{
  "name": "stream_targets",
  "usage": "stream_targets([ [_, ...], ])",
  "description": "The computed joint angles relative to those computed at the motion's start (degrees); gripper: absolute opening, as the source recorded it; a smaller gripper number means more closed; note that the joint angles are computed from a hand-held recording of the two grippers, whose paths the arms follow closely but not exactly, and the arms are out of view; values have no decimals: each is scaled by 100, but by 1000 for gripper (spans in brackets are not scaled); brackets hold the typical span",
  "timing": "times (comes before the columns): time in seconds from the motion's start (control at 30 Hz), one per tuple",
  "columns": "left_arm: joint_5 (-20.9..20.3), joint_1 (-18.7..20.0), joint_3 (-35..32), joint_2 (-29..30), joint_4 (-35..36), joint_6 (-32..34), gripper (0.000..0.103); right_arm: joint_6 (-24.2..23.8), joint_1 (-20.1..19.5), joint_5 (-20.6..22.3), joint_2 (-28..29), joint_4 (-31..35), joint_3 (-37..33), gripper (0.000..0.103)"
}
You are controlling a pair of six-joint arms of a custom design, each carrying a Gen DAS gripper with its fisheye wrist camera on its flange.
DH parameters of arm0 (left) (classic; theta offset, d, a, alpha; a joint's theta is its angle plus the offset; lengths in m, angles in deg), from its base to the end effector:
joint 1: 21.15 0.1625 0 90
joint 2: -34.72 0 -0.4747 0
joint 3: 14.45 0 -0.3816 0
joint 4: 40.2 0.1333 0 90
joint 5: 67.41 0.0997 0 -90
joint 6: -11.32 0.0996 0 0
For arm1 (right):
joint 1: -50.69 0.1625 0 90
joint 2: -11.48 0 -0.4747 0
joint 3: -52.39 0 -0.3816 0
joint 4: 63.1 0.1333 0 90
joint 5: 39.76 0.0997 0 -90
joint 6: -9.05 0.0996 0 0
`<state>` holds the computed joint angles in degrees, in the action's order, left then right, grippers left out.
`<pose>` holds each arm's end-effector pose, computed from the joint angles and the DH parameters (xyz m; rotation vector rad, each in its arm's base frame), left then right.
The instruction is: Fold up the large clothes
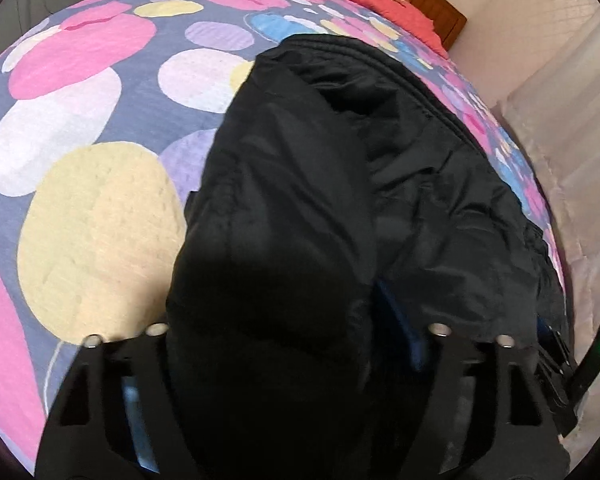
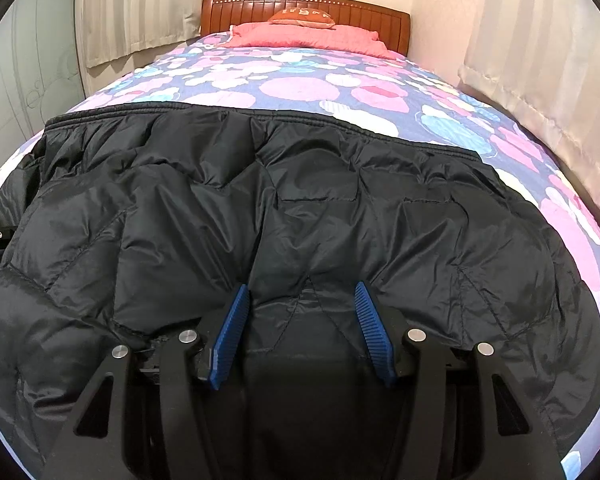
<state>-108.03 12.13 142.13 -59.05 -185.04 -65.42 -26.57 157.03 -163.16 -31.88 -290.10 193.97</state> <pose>-0.0801 -0.3024 0.2187 -0.3562 2.4792 -0.9884 0.1936 -0.3813 0.1084 0.8146 -2.2440 0.7045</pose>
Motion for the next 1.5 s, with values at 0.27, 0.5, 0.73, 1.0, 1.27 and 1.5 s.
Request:
stream_targets([
  [0.27,55,-154,23,190,-191,-216,36,-18,-15,28,-22,-18,13,56],
  [0.5,291,-94,137,41,-309,-671,58,11,-20,74,-57,-9,34,56],
  [0.73,251,94,92,315,-786,-497,70,30,-27,110,-87,14,39,56],
  [1.0,440,-351,413,64,-1038,-1244,26,-22,-30,119,-29,-100,39,56],
  [1.27,961,-1349,-222,-142,663,-2038,20,108,-21,145,-85,58,32,56],
  [1.5,1003,-1623,-1199,1158,117,-913,18,449,-174,499,-692,827,30,55],
])
